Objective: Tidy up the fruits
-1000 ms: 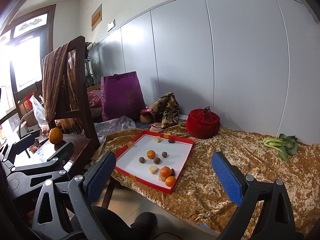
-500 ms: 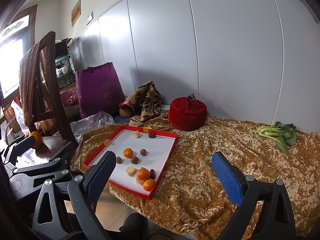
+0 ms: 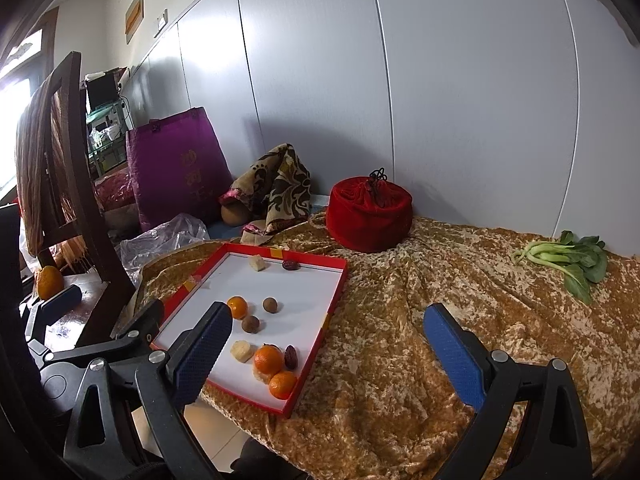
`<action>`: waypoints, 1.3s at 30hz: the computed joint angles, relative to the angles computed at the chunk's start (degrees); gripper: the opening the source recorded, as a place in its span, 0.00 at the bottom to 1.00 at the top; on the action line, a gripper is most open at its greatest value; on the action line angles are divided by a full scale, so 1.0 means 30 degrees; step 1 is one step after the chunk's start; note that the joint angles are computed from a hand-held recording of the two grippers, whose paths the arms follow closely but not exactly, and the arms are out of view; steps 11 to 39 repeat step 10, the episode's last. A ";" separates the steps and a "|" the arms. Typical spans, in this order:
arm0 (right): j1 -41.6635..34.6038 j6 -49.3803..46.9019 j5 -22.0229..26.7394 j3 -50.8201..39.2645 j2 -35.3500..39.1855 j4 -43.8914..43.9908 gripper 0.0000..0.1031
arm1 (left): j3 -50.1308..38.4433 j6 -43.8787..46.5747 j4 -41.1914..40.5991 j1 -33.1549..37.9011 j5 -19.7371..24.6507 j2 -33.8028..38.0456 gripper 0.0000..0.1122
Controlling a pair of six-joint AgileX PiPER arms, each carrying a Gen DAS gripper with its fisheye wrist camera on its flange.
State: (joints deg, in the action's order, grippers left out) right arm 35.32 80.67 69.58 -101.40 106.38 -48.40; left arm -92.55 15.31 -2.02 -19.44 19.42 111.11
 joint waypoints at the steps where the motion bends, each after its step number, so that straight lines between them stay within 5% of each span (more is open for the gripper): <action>1: -0.0063 -0.0049 -0.0094 -0.0053 0.0112 0.0048 0.95 | -0.0082 0.0066 -0.0076 0.0022 0.0013 0.0103 0.92; 39: -0.0433 -0.0756 -0.0722 -0.1038 0.1058 0.0639 0.95 | -0.0664 -0.0092 0.0046 0.0402 0.0084 0.0609 0.92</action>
